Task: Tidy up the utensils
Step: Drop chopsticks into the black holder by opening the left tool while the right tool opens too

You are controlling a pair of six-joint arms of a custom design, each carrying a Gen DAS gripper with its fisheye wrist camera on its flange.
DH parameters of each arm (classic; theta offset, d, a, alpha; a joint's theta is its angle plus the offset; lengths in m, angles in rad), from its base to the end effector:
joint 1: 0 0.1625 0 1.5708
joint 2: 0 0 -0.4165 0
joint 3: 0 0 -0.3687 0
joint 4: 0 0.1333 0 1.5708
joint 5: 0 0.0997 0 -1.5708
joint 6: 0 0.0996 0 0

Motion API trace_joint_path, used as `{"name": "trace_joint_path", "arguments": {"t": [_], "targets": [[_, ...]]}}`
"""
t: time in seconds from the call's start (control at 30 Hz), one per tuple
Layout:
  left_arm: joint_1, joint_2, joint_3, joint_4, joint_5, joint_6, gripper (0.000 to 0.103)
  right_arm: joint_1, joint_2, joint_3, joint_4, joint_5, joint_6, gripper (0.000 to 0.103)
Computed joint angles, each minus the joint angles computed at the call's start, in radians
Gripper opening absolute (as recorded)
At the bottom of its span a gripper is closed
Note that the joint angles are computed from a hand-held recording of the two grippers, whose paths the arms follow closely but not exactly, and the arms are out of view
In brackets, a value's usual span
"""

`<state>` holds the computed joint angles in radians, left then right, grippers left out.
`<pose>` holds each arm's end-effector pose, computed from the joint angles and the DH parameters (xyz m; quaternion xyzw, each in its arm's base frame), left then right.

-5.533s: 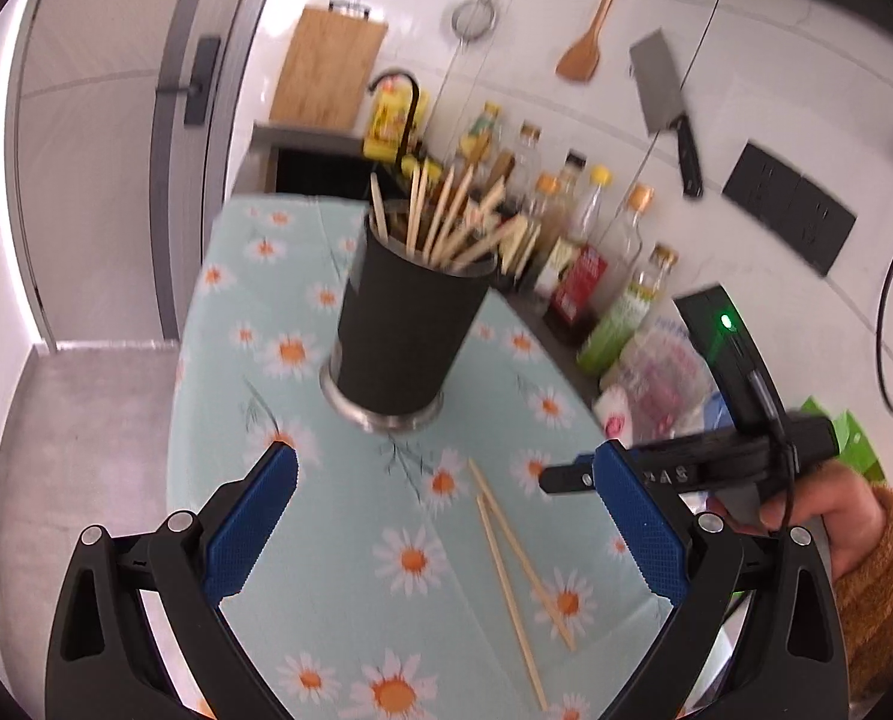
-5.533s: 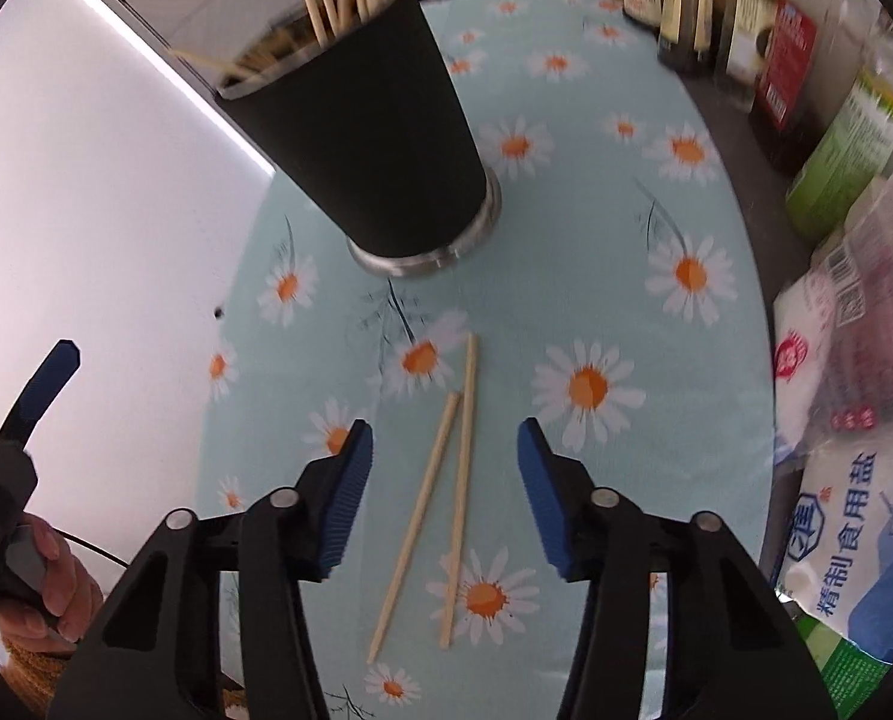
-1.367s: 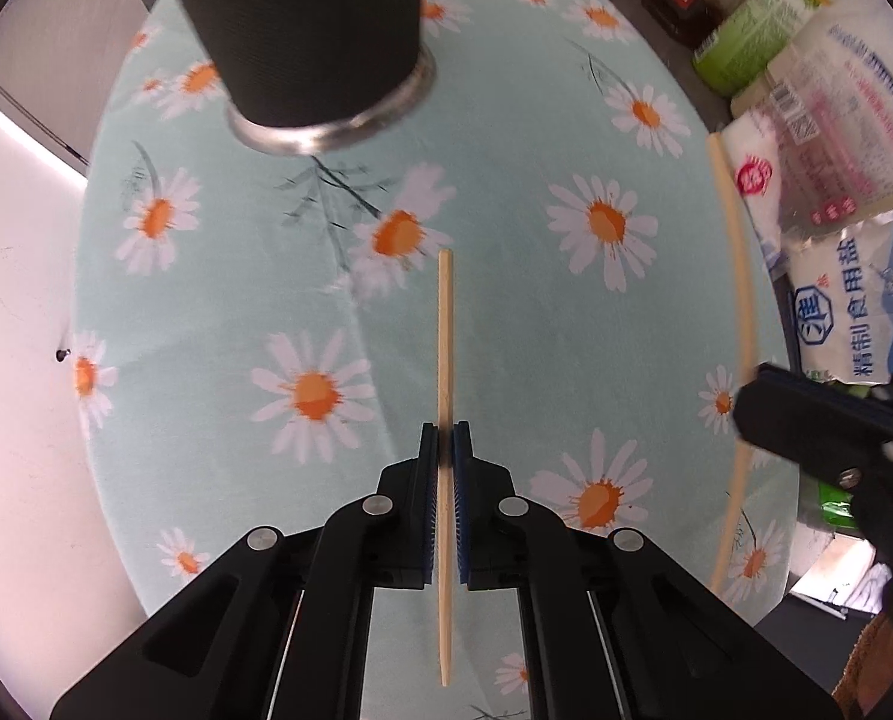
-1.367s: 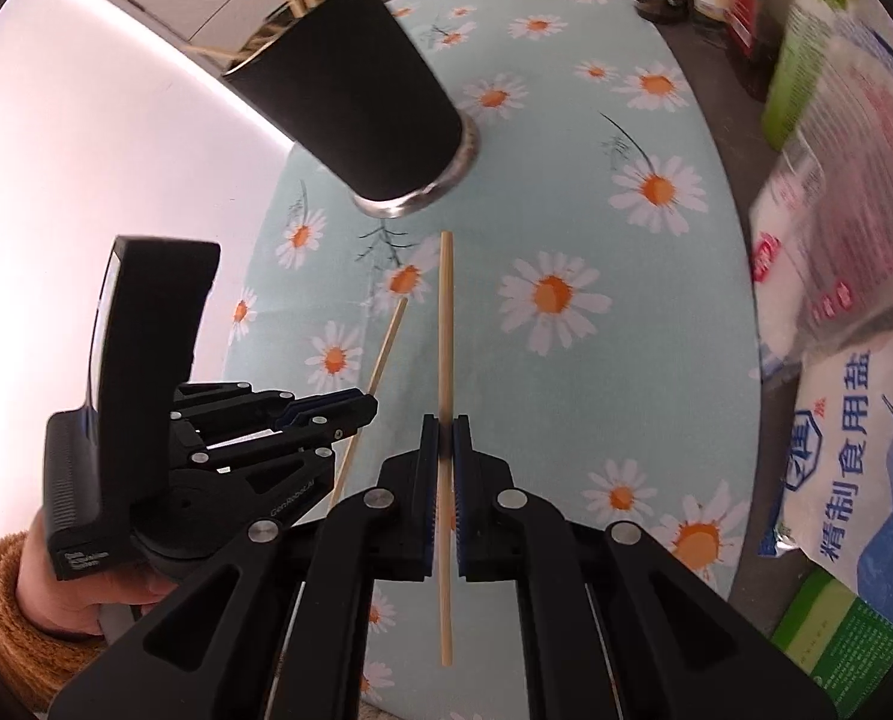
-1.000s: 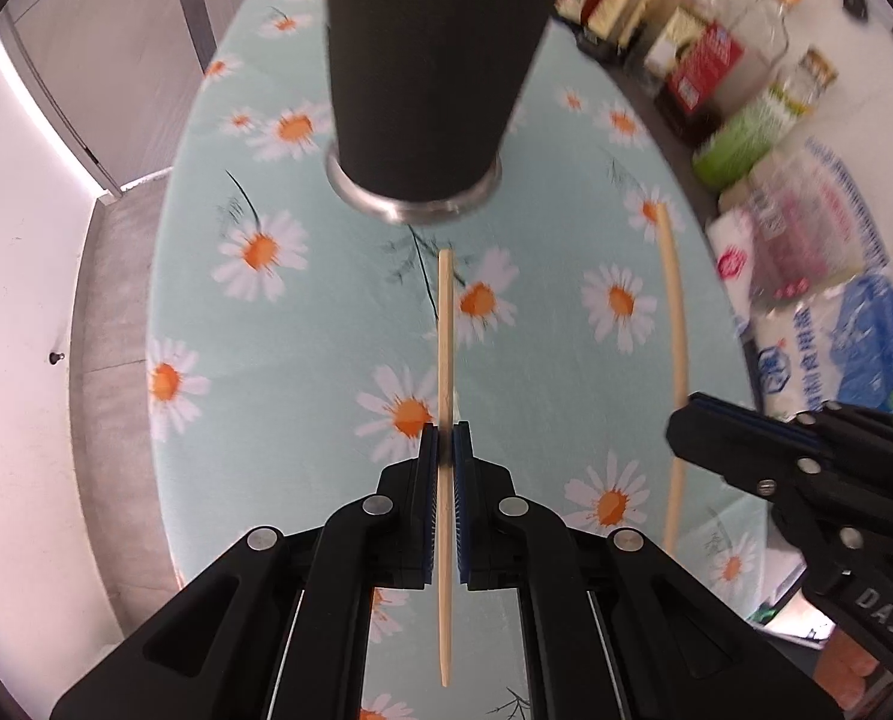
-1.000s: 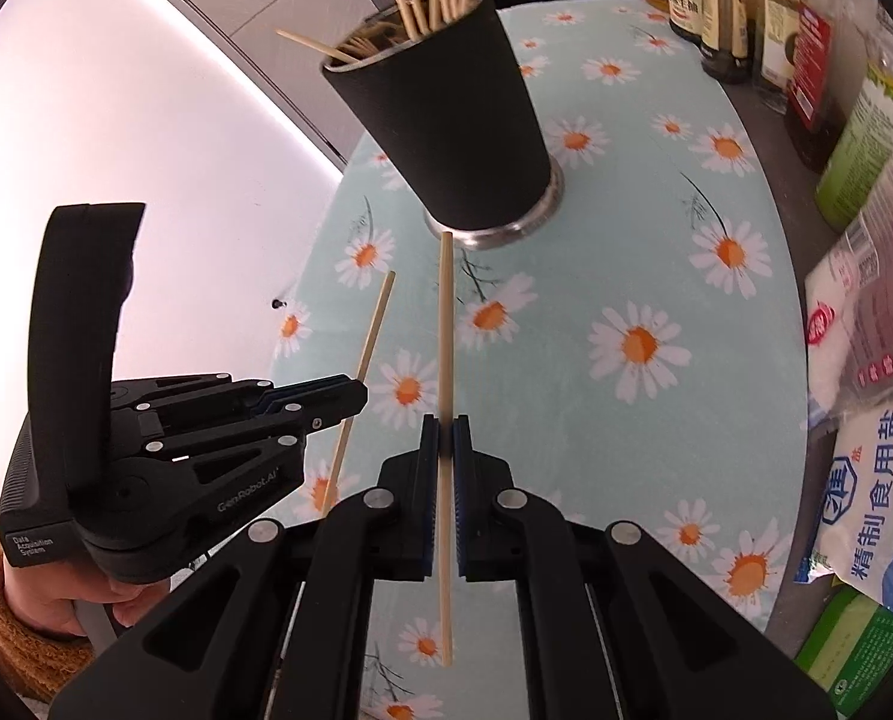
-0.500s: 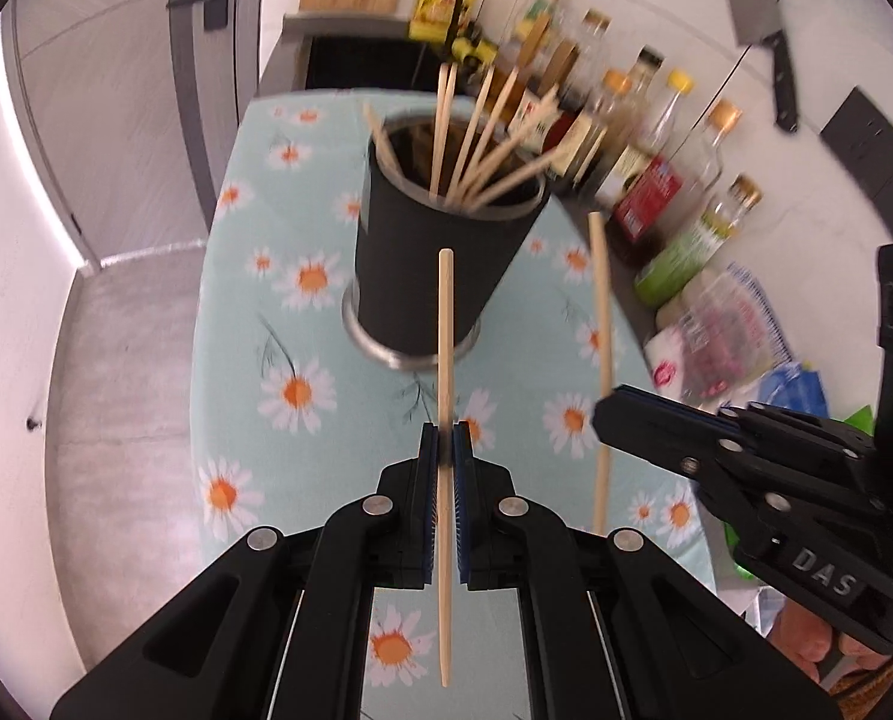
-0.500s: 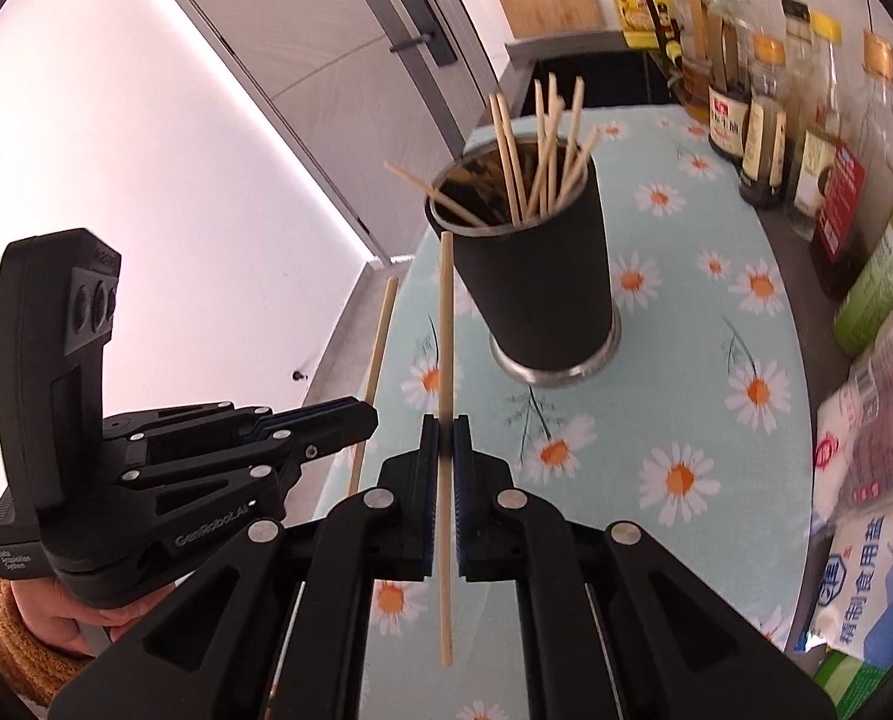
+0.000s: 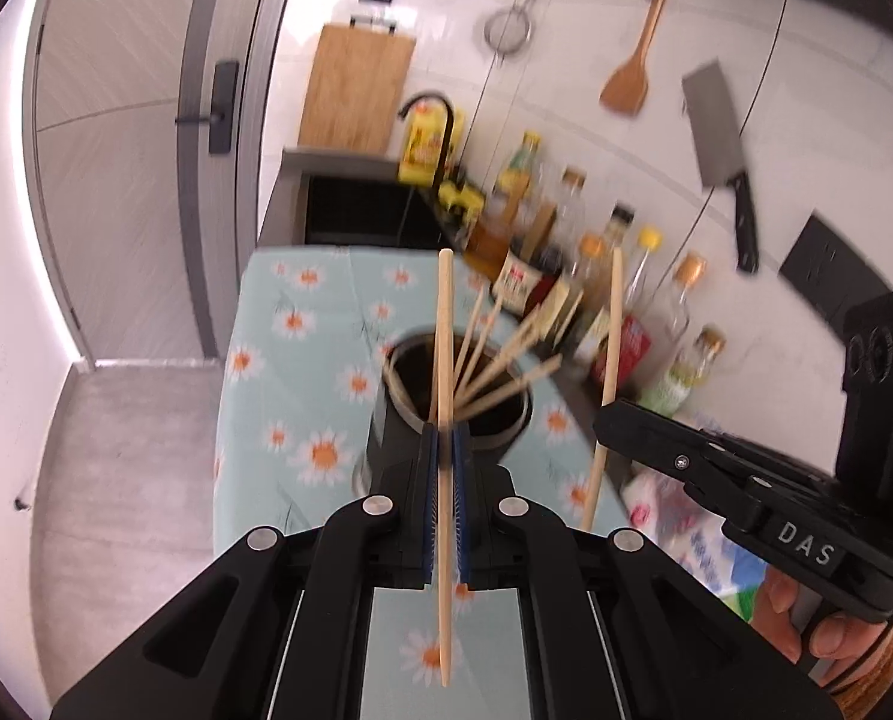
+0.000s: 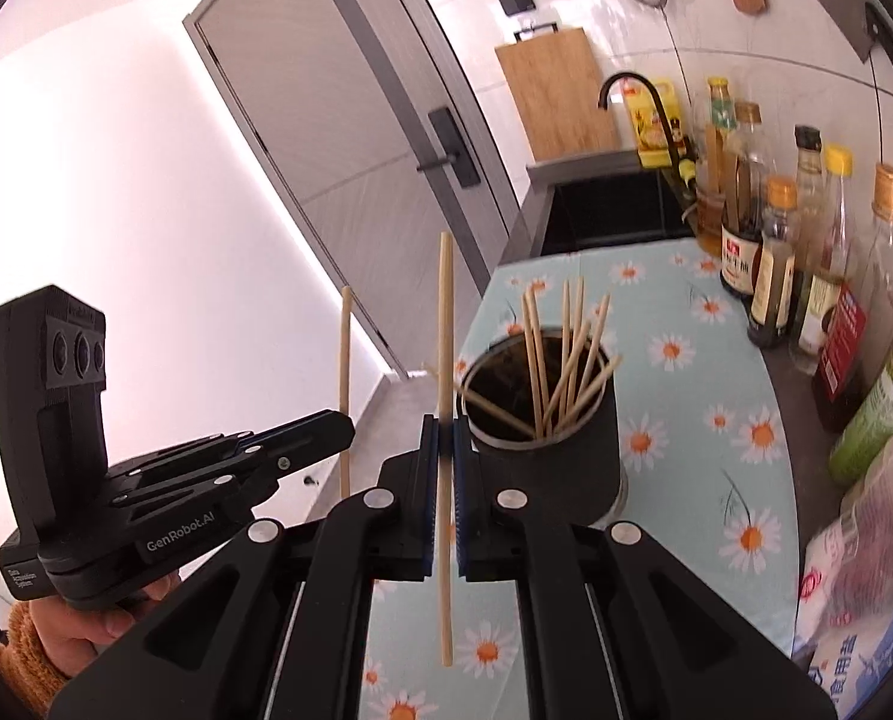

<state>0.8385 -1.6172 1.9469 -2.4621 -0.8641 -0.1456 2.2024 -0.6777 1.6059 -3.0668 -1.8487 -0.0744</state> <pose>-0.1565 -0.4702 0.4482 0.1689 0.8907 -0.3767 0.1905 0.4876 -0.4870 0.1014 0.2923 -0.9055 0.3033 0.0515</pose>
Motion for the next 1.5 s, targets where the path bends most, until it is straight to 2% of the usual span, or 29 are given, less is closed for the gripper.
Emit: {"name": "trace_joint_path", "arguments": {"t": [0.3, 0.4, 0.6, 0.7, 0.9, 1.0, 1.07, 1.27, 1.3, 1.4, 1.5], "targets": [[0.033, 0.074, 0.002, -0.384, -0.083, 0.232, 0.004, -0.022, 0.033, -0.078, -0.09, 0.048, -0.077, 0.006], [0.054, 0.097, 0.001, -0.468, -0.126, 0.264, 0.004, -0.031, 0.049, -0.103, -0.113, 0.069, -0.102, 0.006], [0.081, 0.142, -0.001, -0.633, -0.207, 0.344, 0.004, -0.033, 0.09, -0.15, -0.185, 0.056, -0.177, 0.006], [0.093, 0.178, 0.009, -0.759, -0.237, 0.406, 0.004, -0.047, 0.102, -0.165, -0.202, 0.075, -0.179, 0.006], [0.122, 0.23, 0.027, -0.917, -0.28, 0.467, 0.004, -0.074, 0.132, -0.179, -0.266, 0.091, -0.185, 0.006], [0.14, 0.25, 0.037, -0.969, -0.296, 0.475, 0.004, -0.079, 0.158, -0.183, -0.327, 0.072, -0.222, 0.006], [0.152, 0.259, 0.048, -1.011, -0.309, 0.48, 0.004, -0.085, 0.164, -0.184, -0.326, 0.083, -0.232, 0.006], [0.169, 0.274, 0.066, -1.069, -0.284, 0.471, 0.004, -0.091, 0.188, -0.186, -0.339, 0.076, -0.253, 0.006], [0.171, 0.273, 0.068, -1.07, -0.285, 0.465, 0.005, -0.091, 0.188, -0.184, -0.34, 0.073, -0.25, 0.01], [0.172, 0.268, 0.073, -1.052, -0.284, 0.466, 0.005, -0.095, 0.184, -0.179, -0.328, 0.076, -0.235, 0.031], [0.172, 0.263, 0.078, -1.037, -0.277, 0.458, 0.006, -0.094, 0.178, -0.169, -0.326, 0.058, -0.228, 0.034]]}}
